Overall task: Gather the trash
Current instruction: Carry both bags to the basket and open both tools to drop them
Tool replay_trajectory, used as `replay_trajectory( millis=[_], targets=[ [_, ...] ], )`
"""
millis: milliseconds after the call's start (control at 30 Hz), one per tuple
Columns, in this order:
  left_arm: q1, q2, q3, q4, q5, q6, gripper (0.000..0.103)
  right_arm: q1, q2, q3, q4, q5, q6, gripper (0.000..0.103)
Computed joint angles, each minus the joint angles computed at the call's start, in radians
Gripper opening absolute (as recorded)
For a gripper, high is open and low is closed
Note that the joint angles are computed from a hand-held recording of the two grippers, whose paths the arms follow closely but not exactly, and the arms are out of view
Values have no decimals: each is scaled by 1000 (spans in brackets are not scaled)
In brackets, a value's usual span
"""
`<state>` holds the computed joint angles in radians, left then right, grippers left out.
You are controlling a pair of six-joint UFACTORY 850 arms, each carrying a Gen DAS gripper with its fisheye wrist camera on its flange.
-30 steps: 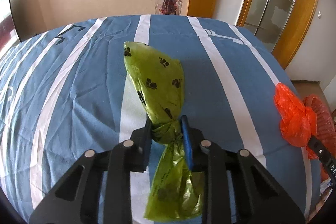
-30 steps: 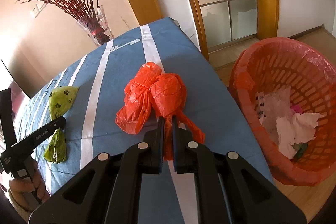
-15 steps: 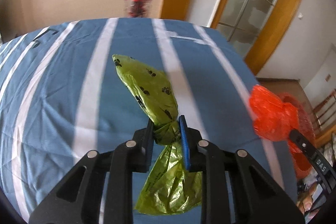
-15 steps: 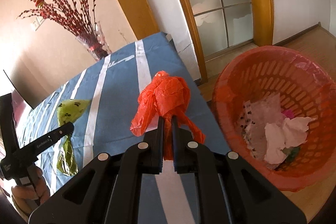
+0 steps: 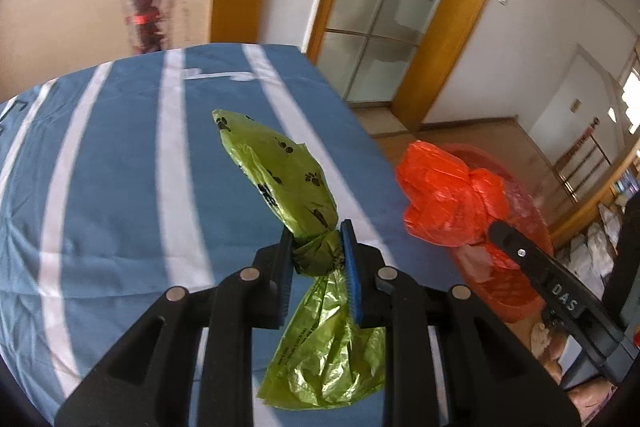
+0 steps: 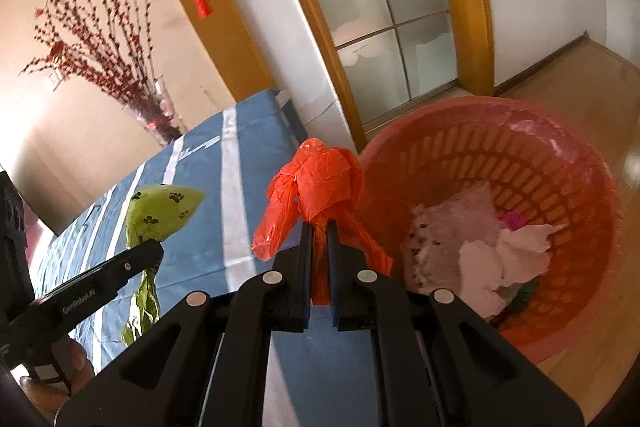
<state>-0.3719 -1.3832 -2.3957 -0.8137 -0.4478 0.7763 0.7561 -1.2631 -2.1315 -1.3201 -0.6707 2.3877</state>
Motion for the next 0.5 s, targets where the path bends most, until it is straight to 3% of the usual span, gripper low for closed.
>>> replay_trajectory(
  millis=[267, 500],
  targets=[
    [-53, -17, -37, -36, -56, 64, 23, -2, 105, 195, -90, -50, 180, 7],
    [-93, -159, -307, 14, -210, -24, 23, 0, 190, 346, -130, -125, 299, 7]
  ],
)
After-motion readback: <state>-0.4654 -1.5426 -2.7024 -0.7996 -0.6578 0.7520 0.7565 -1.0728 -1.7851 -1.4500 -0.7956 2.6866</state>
